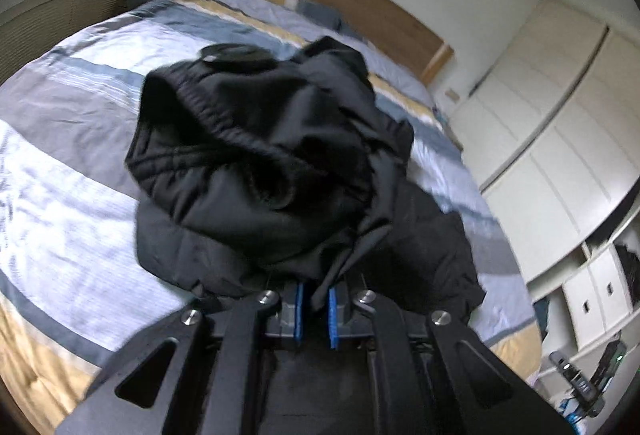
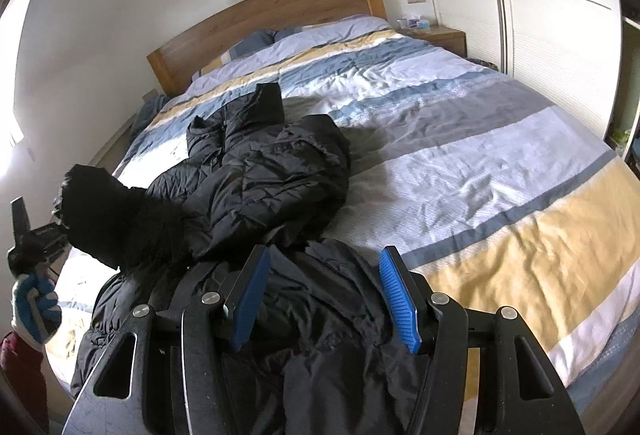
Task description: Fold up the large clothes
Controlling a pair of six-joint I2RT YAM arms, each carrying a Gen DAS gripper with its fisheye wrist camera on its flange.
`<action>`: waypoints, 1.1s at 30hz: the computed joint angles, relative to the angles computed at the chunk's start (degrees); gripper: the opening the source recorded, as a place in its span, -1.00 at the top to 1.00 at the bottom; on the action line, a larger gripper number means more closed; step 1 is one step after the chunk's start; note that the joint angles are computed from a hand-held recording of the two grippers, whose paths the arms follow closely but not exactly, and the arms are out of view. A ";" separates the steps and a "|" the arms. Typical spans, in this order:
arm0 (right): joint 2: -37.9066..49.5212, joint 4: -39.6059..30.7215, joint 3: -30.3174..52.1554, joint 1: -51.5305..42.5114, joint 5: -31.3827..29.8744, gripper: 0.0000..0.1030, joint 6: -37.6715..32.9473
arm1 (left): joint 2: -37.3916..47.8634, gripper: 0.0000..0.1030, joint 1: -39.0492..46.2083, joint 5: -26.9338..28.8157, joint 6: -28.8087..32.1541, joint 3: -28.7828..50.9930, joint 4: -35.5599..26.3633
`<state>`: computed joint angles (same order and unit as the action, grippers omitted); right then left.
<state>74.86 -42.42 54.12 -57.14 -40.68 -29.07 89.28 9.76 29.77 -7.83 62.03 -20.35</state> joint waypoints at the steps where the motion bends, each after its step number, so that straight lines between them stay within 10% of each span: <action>1: 0.78 -0.37 0.23 -1.01 -0.44 -0.10 -0.85 | -0.22 0.84 -2.26 -1.99 -0.09 -0.92 0.44; 13: 7.46 -0.43 1.75 -7.36 -1.89 -0.10 -4.72 | 5.93 0.83 -14.83 -10.79 -4.61 -6.18 5.23; 18: 8.09 0.67 0.73 -6.78 -1.28 -0.12 -4.99 | 5.81 0.54 -15.42 -8.34 -6.68 -7.55 5.79; 21: 8.28 2.04 -0.05 -4.64 -0.34 -0.13 -4.66 | 3.91 0.22 -13.53 -3.05 -4.36 -8.31 3.38; 33: 0.82 9.73 -7.59 22.01 6.56 -0.14 6.67 | 4.58 0.21 3.35 2.23 12.28 -1.82 -6.52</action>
<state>75.68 -32.69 46.52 -35.12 -34.12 -22.40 93.86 13.10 32.00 4.45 60.21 -26.87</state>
